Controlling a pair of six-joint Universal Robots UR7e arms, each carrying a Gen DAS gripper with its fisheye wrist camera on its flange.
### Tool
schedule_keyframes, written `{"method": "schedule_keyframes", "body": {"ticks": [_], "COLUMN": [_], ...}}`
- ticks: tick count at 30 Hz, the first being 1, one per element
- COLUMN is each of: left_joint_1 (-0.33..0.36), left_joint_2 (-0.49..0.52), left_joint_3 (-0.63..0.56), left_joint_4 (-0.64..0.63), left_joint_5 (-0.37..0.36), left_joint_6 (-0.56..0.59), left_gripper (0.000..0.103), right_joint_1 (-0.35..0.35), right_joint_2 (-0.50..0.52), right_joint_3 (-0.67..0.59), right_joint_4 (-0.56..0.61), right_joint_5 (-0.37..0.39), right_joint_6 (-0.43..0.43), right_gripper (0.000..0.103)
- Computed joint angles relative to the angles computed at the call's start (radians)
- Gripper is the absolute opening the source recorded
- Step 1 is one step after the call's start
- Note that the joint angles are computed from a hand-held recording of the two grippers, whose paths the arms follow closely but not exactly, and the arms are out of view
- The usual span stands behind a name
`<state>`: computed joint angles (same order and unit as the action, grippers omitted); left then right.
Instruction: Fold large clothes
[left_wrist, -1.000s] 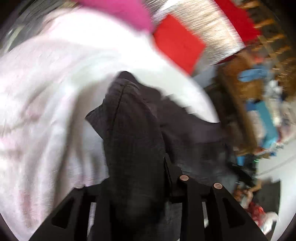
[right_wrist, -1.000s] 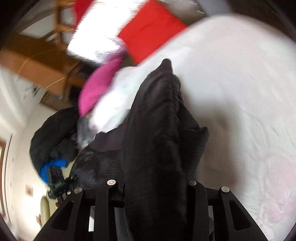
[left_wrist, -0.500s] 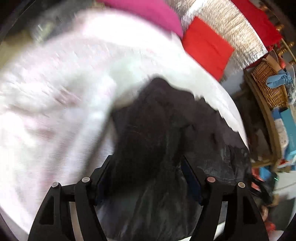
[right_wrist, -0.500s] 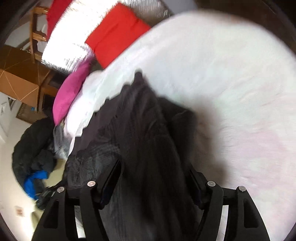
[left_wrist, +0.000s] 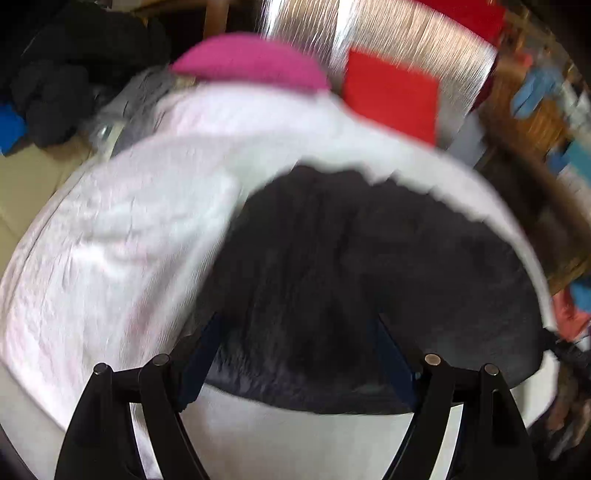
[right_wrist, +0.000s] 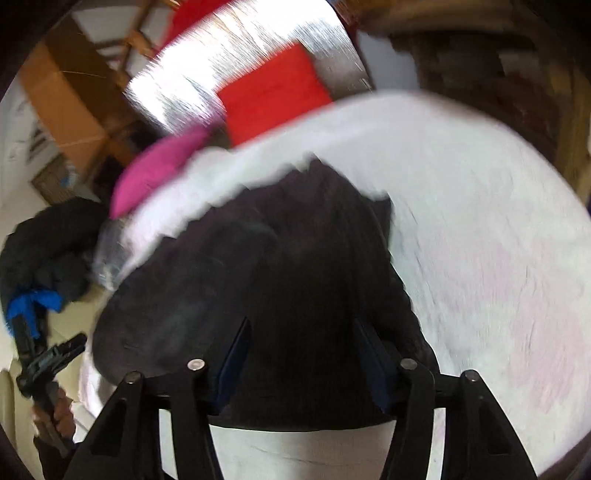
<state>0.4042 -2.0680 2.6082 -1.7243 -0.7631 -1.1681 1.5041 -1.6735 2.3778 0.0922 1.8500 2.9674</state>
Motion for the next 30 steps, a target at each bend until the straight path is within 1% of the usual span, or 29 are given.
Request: {"method": "schedule_keyframes", "body": {"ticks": [1,2,3,4,5,8,10,12,13,14,16,17,19,22,25,26,29,30], "left_joint_1": [0.043,0.068,0.071,0.075,0.068,0.048,0.044,0.031,0.026,0.017,0.003,-0.032,-0.040,-0.051,-0.067,-0.075,-0.090,-0.092], "left_joint_2": [0.080,0.118,0.124,0.123,0.119,0.112,0.120,0.139,0.143,0.152,0.169,0.164,0.180,0.182,0.175,0.173,0.178,0.180], "left_joint_3": [-0.012,-0.014,-0.010,-0.012,-0.015,-0.020,-0.025,-0.033,-0.036,-0.039,-0.043,-0.038,-0.042,-0.043,-0.045,-0.045,-0.049,-0.049], "left_joint_4": [0.006,-0.007,-0.016,-0.023,-0.019,0.008,0.015,0.043,0.055,0.069,0.095,0.144,0.178,0.197,0.230,0.243,0.275,0.278], "left_joint_5": [-0.002,-0.008,-0.005,0.006,0.015,0.039,0.053,0.071,0.078,0.086,0.103,0.094,0.108,0.113,0.116,0.116,0.116,0.117], "left_joint_6": [-0.011,-0.001,0.000,0.007,0.007,-0.018,-0.023,-0.044,-0.051,-0.061,-0.072,-0.118,-0.137,-0.151,-0.177,-0.187,-0.213,-0.215], "left_gripper": [0.082,0.082,0.082,0.082,0.082,0.082,0.082,0.082,0.082,0.082,0.082,0.082,0.082,0.082,0.082,0.082,0.082,0.082], "right_joint_1": [-0.022,-0.047,-0.049,-0.040,-0.024,0.008,0.061,0.120,0.126,0.121,0.076,0.045,-0.003,0.010,0.026,0.033,0.070,0.072], "right_joint_2": [0.016,0.016,0.004,-0.003,-0.012,-0.055,-0.048,0.012,0.049,0.071,0.137,0.183,0.207,0.175,0.089,0.075,0.001,-0.028], "right_joint_3": [-0.009,-0.014,-0.017,-0.021,-0.027,-0.037,-0.062,-0.110,-0.139,-0.154,-0.199,-0.221,-0.233,-0.213,-0.150,-0.138,-0.080,-0.059], "right_joint_4": [0.017,0.034,0.050,0.060,0.069,0.069,0.045,0.026,0.028,0.031,0.068,0.086,0.103,0.094,0.073,0.066,0.036,0.031], "right_joint_5": [-0.006,-0.032,-0.045,-0.042,-0.038,-0.068,-0.043,0.023,0.043,0.043,0.027,0.031,-0.004,0.001,0.001,0.004,0.012,-0.002], "right_joint_6": [0.010,0.019,0.031,0.039,0.051,0.059,0.060,0.062,0.066,0.074,0.117,0.153,0.178,0.152,0.127,0.115,0.049,0.034], "right_gripper": [0.059,0.059,0.059,0.060,0.060,0.060,0.060,0.060,0.060,0.060,0.059,0.058,0.058,0.058,0.059,0.060,0.060,0.060]}}
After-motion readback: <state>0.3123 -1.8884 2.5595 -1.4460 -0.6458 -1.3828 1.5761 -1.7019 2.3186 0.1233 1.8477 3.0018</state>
